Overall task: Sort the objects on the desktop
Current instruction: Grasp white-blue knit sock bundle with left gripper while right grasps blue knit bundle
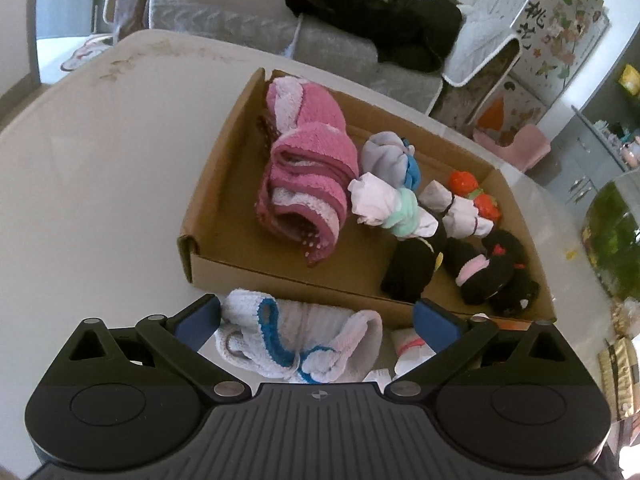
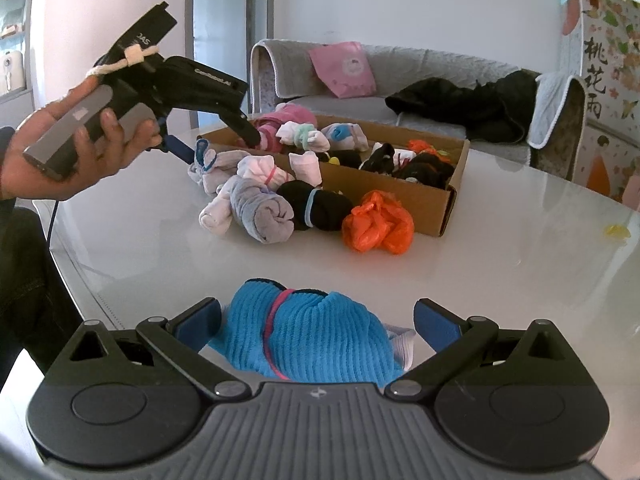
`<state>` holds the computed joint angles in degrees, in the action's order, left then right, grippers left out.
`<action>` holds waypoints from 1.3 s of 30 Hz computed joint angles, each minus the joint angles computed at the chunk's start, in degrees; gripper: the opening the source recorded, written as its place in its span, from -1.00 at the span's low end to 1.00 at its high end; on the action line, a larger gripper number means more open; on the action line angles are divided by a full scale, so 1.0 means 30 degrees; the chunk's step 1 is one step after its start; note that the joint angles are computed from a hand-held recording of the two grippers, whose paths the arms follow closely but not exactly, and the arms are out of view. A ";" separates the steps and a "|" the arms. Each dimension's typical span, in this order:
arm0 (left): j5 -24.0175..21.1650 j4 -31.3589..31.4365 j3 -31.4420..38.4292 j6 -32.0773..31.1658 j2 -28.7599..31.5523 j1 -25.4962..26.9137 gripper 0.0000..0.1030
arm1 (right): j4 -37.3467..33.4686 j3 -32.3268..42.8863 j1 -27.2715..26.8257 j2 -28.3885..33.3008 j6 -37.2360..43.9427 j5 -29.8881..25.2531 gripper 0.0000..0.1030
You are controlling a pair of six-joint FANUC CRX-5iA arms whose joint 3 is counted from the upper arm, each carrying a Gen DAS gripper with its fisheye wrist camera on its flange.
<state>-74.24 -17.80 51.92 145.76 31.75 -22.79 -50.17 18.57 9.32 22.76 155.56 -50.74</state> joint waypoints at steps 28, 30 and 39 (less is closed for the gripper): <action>-0.5844 0.0321 0.5557 -0.2684 0.3408 0.0091 0.96 | -0.0259 -0.0631 0.0072 -0.0210 -0.0390 0.0365 0.98; -0.5610 0.0450 0.4723 -0.2592 0.2884 0.0154 0.94 | -0.0513 -0.0666 -0.0038 -0.0234 -0.0200 0.0293 0.98; -0.4295 0.0087 -0.0422 -0.1135 -0.0584 0.0207 0.90 | -0.0257 -0.1322 0.0184 -0.0604 -0.0691 0.1175 0.98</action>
<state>-87.13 -17.54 50.66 142.35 29.99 -22.17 -50.94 14.61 9.87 20.95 153.49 -47.22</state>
